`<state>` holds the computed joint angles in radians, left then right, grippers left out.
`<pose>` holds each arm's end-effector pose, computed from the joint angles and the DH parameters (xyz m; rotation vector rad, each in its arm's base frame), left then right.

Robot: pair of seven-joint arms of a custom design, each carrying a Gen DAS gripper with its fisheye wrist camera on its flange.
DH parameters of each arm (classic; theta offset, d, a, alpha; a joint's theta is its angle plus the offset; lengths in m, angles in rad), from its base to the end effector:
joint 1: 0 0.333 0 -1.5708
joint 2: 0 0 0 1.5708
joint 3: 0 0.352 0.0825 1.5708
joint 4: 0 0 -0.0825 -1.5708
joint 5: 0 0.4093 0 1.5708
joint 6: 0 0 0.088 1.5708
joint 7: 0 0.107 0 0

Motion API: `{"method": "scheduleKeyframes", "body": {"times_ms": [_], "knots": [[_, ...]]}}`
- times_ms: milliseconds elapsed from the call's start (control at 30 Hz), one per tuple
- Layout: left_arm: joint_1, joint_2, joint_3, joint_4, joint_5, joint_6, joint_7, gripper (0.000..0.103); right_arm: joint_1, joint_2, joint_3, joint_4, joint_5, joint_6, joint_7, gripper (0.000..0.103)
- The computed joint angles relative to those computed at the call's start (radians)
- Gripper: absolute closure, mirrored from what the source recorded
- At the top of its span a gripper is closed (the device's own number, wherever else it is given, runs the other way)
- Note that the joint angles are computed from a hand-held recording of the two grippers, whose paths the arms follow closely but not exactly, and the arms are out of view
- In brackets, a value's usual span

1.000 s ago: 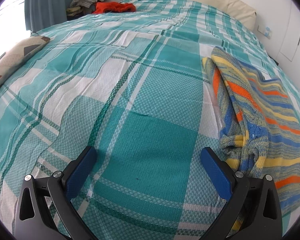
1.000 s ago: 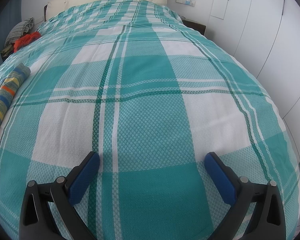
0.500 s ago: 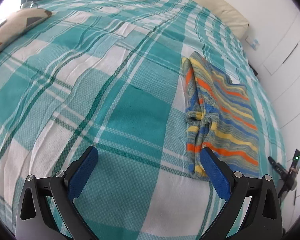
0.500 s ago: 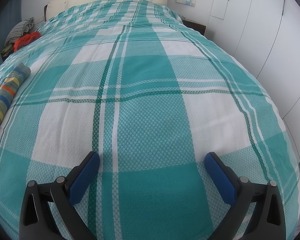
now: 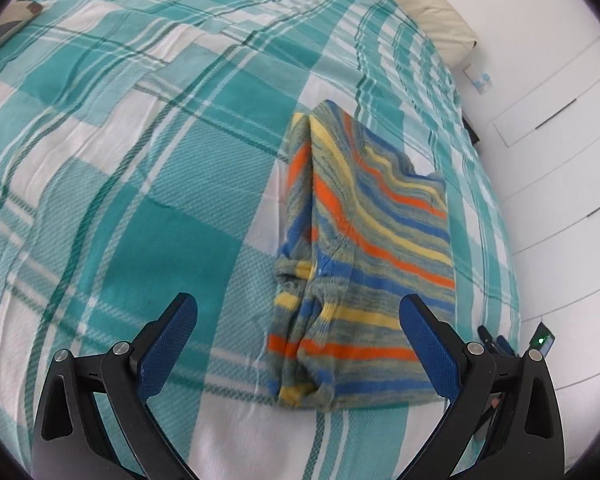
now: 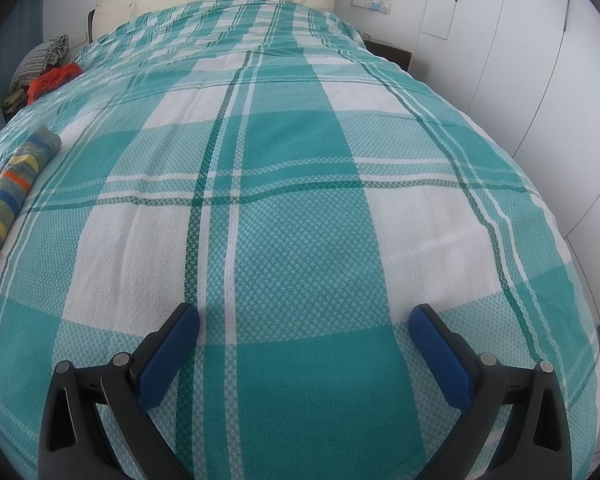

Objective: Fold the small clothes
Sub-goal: 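Close both grippers on the sweater's remaining side edge, then fold the held edge over the sweater and open both grippers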

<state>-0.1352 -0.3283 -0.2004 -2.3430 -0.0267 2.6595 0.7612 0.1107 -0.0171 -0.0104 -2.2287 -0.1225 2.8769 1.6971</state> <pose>0.4748 -0.1744 0.5554 -2.4172 1.4622 -0.8991 0.5853 0.0659 0.4776 -1.9073 1.7585 -0.6310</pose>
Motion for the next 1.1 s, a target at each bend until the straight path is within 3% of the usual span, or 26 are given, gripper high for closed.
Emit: {"method": "scheduleKeyframes", "body": {"times_ms": [100, 133, 200, 300, 333, 367, 400, 467, 567, 600, 633, 667, 767, 933, 1033, 1100], "knots": [[0.004, 0.091, 0.018, 0.079, 0.008, -0.035, 0.055, 0.002, 0.002, 0.01, 0.001, 0.017, 0.011, -0.02, -0.016, 0.0], [0.01, 0.117, 0.02, 0.104, 0.017, -0.047, 0.067, 0.002, 0.005, 0.02, 0.001, 0.039, 0.107, -0.046, -0.111, 0.0], [0.012, 0.147, 0.033, 0.124, 0.003, -0.039, 0.105, 0.002, 0.011, 0.01, 0.01, 0.064, 0.447, -0.081, -0.391, 0.003], [0.006, 0.172, 0.046, 0.134, -0.042, -0.011, 0.177, 0.003, 0.042, -0.004, 0.002, 0.155, 0.973, -0.314, -0.728, 0.004], [0.0, 0.177, 0.048, 0.134, -0.061, 0.001, 0.212, 0.008, 0.047, 0.01, 0.003, 0.193, 1.082, -0.416, -0.79, 0.004], [-0.007, 0.183, 0.052, 0.138, -0.086, 0.003, 0.254, 0.025, 0.05, 0.037, 0.008, 0.236, 1.162, -0.517, -0.823, 0.004], [-0.011, 0.194, 0.055, 0.149, -0.11, -0.011, 0.29, 0.035, 0.052, 0.071, 0.02, 0.277, 1.213, -0.588, -0.832, 0.005], [-0.01, 0.203, 0.049, 0.151, -0.128, -0.005, 0.307, 0.054, 0.068, 0.15, 0.056, 0.349, 1.239, -0.623, -0.795, 0.008], [-0.005, 0.207, 0.042, 0.136, -0.155, 0.035, 0.279, 0.077, 0.118, 0.216, 0.098, 0.391, 1.23, -0.464, -0.739, 0.014], [-0.003, 0.208, 0.037, 0.131, -0.148, 0.05, 0.262, 0.08, 0.124, 0.234, 0.107, 0.415, 1.253, -0.468, -0.753, 0.022], [0.002, 0.207, 0.03, 0.129, -0.124, 0.057, 0.237, 0.083, 0.094, 0.264, 0.146, 0.454, 1.254, -0.528, -0.753, 0.056], [0.006, 0.204, 0.023, 0.129, -0.092, 0.057, 0.214, 0.084, 0.094, 0.292, 0.162, 0.492, 1.197, -0.57, -0.708, 0.076], [0.007, 0.18, 0.013, 0.128, -0.032, 0.06, 0.187, 0.087, 0.151, 0.265, 0.15, 0.495, 1.019, -0.487, -0.673, 0.08], [-0.027, 0.149, 0.014, 0.163, -0.06, 0.121, 0.236, 0.088, 0.136, 0.153, 0.159, 0.428, 1.071, -0.413, -0.787, 0.082], [-0.032, 0.172, -0.006, 0.228, -0.02, 0.127, 0.231, 0.088, 0.131, 0.112, 0.137, 0.424, 1.104, -0.4, -0.825, 0.082], [-0.016, 0.229, -0.031, 0.3, 0.077, 0.098, 0.176, 0.085, 0.123, 0.121, 0.119, 0.457, 1.117, -0.402, -0.818, 0.082]]}}
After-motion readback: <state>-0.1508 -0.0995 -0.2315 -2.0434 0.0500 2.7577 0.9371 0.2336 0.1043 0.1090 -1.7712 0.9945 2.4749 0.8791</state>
